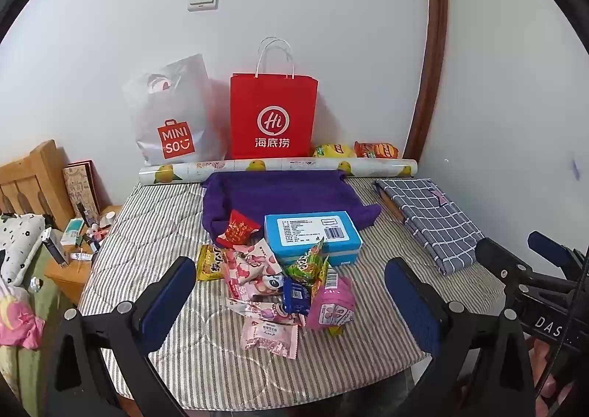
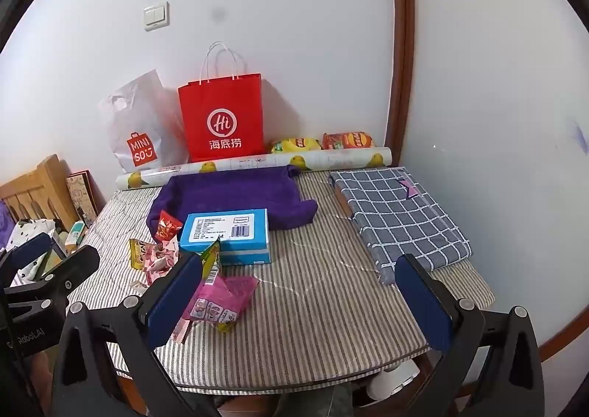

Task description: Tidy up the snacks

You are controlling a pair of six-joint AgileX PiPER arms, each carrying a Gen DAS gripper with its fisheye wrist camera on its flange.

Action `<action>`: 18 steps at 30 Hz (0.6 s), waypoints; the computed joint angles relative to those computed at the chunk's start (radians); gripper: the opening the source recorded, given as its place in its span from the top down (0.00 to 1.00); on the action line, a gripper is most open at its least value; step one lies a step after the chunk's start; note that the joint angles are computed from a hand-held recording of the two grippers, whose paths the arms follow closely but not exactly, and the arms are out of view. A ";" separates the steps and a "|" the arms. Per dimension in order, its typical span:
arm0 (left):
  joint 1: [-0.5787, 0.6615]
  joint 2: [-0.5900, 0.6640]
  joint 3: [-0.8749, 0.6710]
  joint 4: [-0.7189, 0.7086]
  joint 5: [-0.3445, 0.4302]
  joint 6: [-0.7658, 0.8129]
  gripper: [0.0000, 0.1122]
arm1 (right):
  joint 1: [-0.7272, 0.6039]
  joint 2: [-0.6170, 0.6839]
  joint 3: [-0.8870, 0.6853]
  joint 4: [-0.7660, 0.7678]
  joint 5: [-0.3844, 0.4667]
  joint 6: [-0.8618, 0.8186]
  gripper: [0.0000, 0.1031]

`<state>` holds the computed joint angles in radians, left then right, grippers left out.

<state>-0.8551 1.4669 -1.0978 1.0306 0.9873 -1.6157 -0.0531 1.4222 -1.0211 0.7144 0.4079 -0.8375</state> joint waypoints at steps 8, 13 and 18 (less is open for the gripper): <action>-0.003 0.017 -0.012 -0.001 0.005 0.004 0.08 | 0.003 -0.003 -0.001 0.005 -0.004 0.000 0.00; -0.002 0.018 -0.014 -0.001 0.004 0.004 0.08 | -0.010 -0.009 -0.004 0.019 0.012 -0.017 0.00; -0.002 0.016 -0.012 -0.001 0.006 0.004 0.08 | 0.004 -0.004 0.005 0.017 -0.003 -0.018 0.00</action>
<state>-0.8575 1.4831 -1.1099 1.0294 0.9931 -1.6120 -0.0495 1.4182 -1.0166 0.7318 0.4050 -0.8553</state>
